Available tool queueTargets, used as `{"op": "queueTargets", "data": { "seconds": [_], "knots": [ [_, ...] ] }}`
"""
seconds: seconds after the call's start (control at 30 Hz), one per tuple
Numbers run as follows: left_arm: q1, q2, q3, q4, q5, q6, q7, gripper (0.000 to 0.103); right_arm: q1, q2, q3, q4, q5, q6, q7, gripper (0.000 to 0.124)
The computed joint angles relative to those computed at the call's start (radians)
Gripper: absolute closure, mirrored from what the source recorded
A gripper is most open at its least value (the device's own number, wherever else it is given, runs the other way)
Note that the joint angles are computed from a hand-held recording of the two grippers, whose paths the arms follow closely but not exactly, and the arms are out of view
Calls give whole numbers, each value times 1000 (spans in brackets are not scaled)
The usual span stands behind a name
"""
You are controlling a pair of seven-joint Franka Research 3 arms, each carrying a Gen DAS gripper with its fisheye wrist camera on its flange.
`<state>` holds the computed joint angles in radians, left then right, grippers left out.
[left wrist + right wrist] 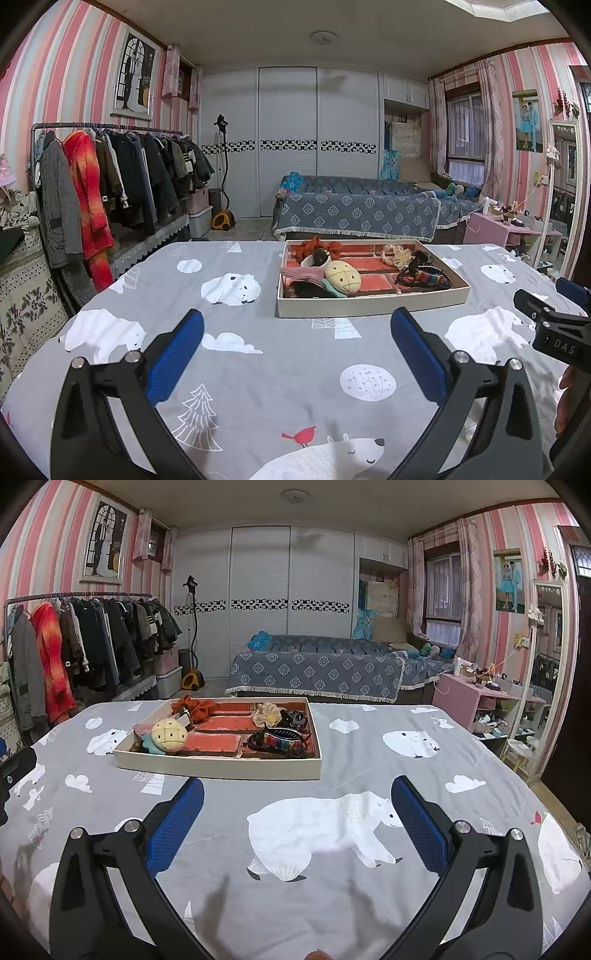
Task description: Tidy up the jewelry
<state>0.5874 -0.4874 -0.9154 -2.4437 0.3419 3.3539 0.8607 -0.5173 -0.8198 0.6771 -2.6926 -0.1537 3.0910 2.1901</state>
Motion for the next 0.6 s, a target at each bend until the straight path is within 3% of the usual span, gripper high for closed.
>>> {"op": "queueTargets", "data": {
  "seconds": [0.6],
  "knots": [
    [-1,0,0,-6,1,-5,-1,4,-10,-3,7,-2,-8,-3,9,25]
  ]
}}
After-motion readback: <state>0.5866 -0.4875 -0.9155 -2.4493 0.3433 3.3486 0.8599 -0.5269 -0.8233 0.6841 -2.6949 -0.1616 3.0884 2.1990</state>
